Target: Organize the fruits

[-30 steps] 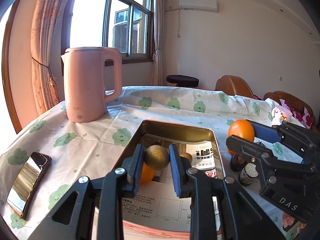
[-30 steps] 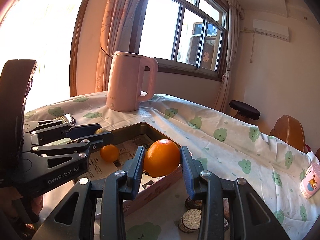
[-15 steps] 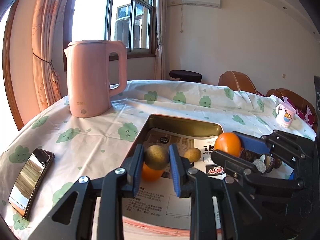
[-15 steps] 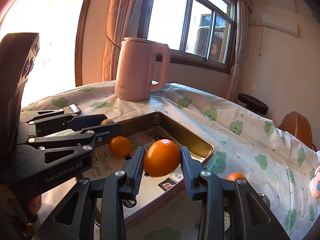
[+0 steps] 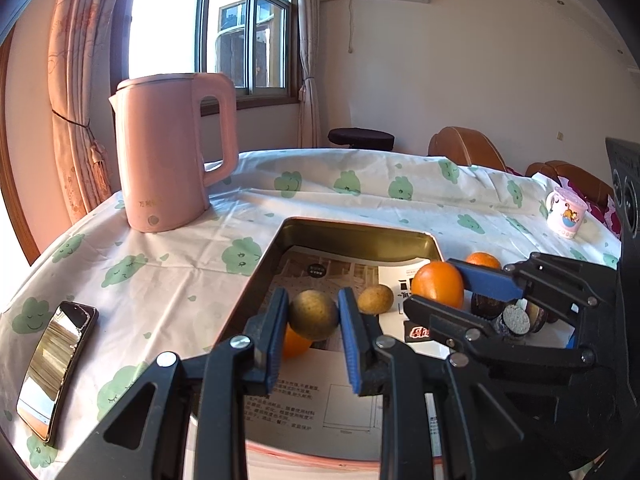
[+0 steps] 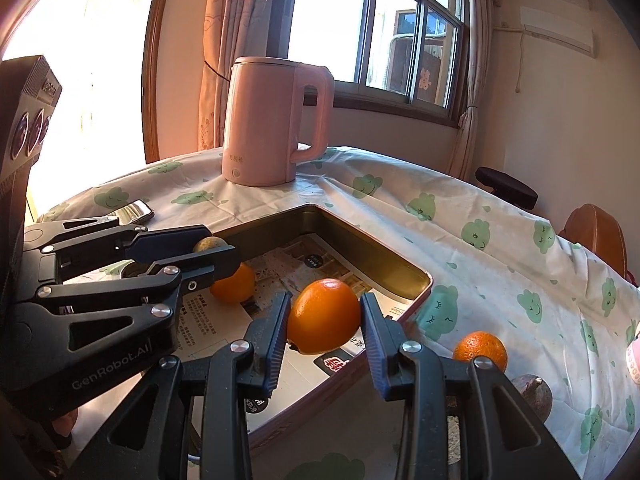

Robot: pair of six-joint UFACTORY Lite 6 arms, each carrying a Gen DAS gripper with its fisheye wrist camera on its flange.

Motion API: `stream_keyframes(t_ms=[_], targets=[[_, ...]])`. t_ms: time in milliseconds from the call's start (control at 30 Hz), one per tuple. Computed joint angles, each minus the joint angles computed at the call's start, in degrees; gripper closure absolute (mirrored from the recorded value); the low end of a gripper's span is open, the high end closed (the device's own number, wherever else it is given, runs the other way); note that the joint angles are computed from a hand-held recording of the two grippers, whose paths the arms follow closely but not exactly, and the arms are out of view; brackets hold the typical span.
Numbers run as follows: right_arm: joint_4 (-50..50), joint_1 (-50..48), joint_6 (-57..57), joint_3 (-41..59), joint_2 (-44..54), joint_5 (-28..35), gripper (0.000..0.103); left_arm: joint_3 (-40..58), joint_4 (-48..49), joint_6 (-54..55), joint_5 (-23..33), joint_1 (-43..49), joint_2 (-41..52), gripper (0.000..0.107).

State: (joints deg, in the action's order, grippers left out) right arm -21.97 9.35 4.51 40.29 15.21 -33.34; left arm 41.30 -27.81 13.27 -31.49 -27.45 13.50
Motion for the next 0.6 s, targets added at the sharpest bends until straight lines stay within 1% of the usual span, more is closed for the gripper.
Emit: stream_keyframes(t_ms=[133, 600], targets=[[0.61, 0.39, -0.30, 0.82, 0.57, 1.30, 0.065, 0.90, 1.92, -1.56, 1.77, 0.80, 0.74, 0.080], [0.15, 0.69, 1.07, 3.23, 2.25, 4.28, 0.065, 3.54, 2.35, -1.40, 5.45, 1.73, 2.72, 0.080]])
